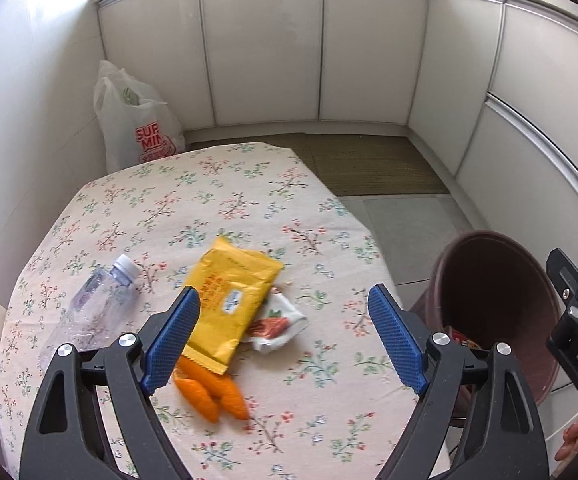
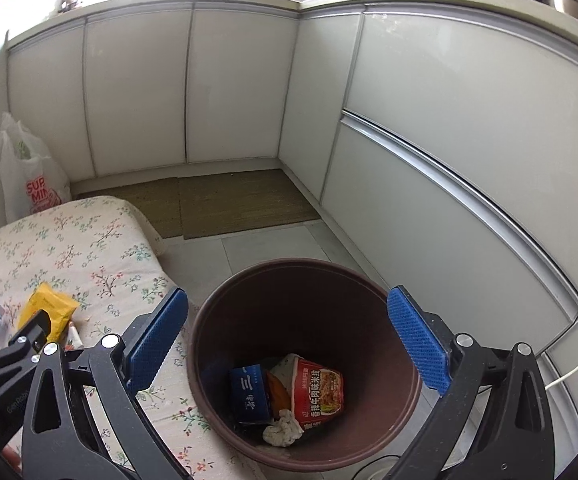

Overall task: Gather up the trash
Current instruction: 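Move both tools back from the bin over the table, then grasp the clear plastic water bottle around its middle with the left tool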

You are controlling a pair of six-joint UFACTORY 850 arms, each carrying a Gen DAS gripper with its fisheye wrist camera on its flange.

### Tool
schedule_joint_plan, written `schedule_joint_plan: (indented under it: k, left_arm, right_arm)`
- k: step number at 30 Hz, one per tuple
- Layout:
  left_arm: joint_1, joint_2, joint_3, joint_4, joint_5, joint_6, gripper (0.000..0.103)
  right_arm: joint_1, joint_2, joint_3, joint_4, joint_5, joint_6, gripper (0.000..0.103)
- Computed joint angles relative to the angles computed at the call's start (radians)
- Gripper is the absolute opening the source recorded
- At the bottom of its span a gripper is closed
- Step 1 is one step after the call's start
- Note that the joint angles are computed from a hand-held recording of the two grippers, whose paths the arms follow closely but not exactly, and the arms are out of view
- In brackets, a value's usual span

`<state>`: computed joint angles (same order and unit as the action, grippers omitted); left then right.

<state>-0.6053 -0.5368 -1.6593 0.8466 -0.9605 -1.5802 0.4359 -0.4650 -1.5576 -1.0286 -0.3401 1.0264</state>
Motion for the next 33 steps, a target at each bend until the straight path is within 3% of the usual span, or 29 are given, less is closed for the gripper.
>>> schedule_joint_plan:
  k: [6,10,19,26,33]
  left_arm:
    - [0.021,0.051,0.081,-0.002,-0.003,-0.023,0.086]
    - [0.044,0.079,0.131,-0.025,-0.028,-0.009,0.089]
    - [0.134,0.135,0.246,-0.089,-0.101,0.109,0.09]
    - [0.248,0.208,0.373,-0.237,0.028,0.2,0.09]
    - [0.298,0.208,0.402,-0.318,0.141,0.303,0.09]
  right_arm:
    - [0.047,-0.007,0.01,-0.101,-0.017,0.033,0.096]
    - [0.068,-0.026,-0.012,0.013,-0.02,-0.101,0.096]
    - [0.117,-0.045,-0.025,0.035,-0.01,-0.133,0.096]
    - [0.146,-0.068,-0.048,0.082,-0.014,-0.199,0.096]
    - [0.153,-0.098,-0.091,0.231,-0.023,-0.339,0.096]
